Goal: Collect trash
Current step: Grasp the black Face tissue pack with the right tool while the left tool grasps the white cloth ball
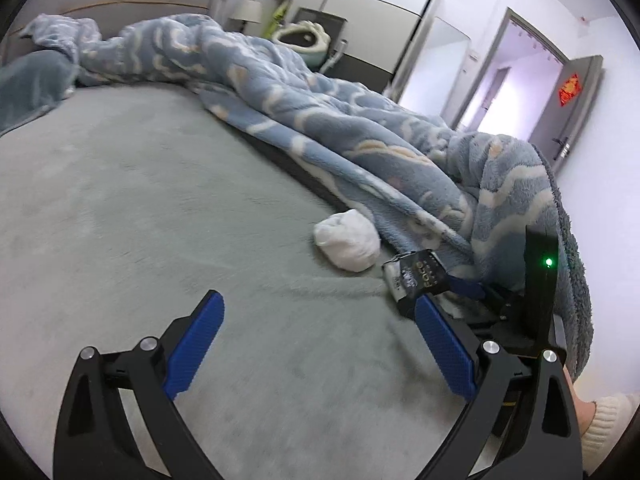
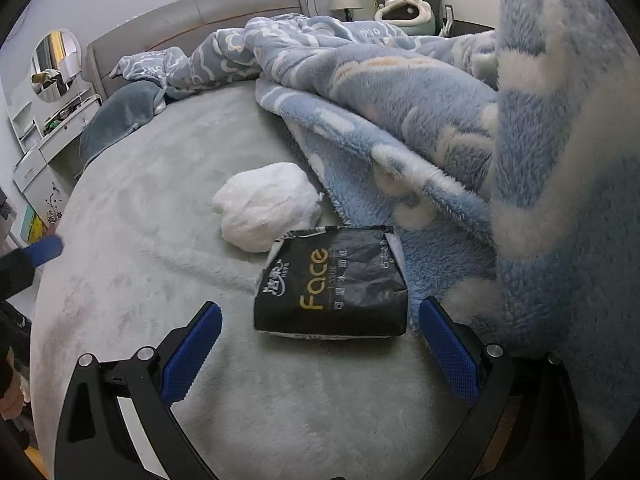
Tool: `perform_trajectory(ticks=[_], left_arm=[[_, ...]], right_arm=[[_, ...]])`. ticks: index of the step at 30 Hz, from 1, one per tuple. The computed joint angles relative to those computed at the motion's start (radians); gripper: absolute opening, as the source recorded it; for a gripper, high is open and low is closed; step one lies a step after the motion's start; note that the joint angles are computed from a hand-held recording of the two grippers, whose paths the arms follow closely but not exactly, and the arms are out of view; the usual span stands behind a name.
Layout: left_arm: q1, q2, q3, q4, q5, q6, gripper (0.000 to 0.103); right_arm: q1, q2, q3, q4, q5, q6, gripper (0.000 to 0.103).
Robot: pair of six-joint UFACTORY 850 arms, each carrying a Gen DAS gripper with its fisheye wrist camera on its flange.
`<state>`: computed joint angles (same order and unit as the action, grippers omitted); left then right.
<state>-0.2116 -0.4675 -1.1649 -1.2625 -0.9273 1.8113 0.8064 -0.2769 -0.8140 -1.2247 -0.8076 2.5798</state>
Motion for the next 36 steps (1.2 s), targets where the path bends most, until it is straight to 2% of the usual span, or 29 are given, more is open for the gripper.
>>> perform_trajectory(ticks=[2, 6, 10, 13, 14, 15, 20, 29, 32, 36], left_arm=[[-0.019, -0.02, -0.02, 0.011, -0.004, -0.02, 0.098], [-0.057, -0.042, -0.035, 0.008, 0.036, -0.033, 0.098], [-0.078, -0.071, -0.064, 0.007, 0.026, -0.109, 0.097], [-0.096, -0.099, -0.106, 0.049, -0.002, -0.205, 0.097], [-0.101, -0.106, -0.116, 0.057, -0.013, -0.224, 0.097], [-0.108, -0.115, -0.13, 0.063, -0.024, -0.247, 0.097], [-0.148, -0.129, -0.156, 0.082, 0.029, -0.335, 0.097], [-0.195, -0.173, -0.219, 0.167, 0.046, -0.524, 0.096], [-0.209, -0.193, -0.239, 0.198, 0.058, -0.608, 0.09], [-0.221, -0.225, -0.275, 0.243, 0.036, -0.719, 0.082]], right_arm=[[-0.004, 0.006, 0.007, -0.015, 0.002, 0.016, 0.099], [-0.014, 0.004, 0.011, -0.029, 0.015, 0.014, 0.099], [-0.023, 0.007, 0.018, -0.047, 0.02, 0.018, 0.097], [-0.033, 0.003, 0.017, -0.037, 0.027, -0.007, 0.088], [-0.036, 0.003, 0.019, -0.034, 0.029, -0.014, 0.081], [-0.039, 0.006, 0.023, -0.037, 0.034, -0.016, 0.077], [-0.037, 0.02, 0.041, -0.081, 0.06, 0.008, 0.073], [-0.021, 0.048, 0.056, -0.11, 0.089, -0.011, 0.071], [-0.011, 0.056, 0.059, -0.116, 0.087, -0.018, 0.071], [0.004, 0.062, 0.062, -0.112, 0.08, -0.042, 0.071]])
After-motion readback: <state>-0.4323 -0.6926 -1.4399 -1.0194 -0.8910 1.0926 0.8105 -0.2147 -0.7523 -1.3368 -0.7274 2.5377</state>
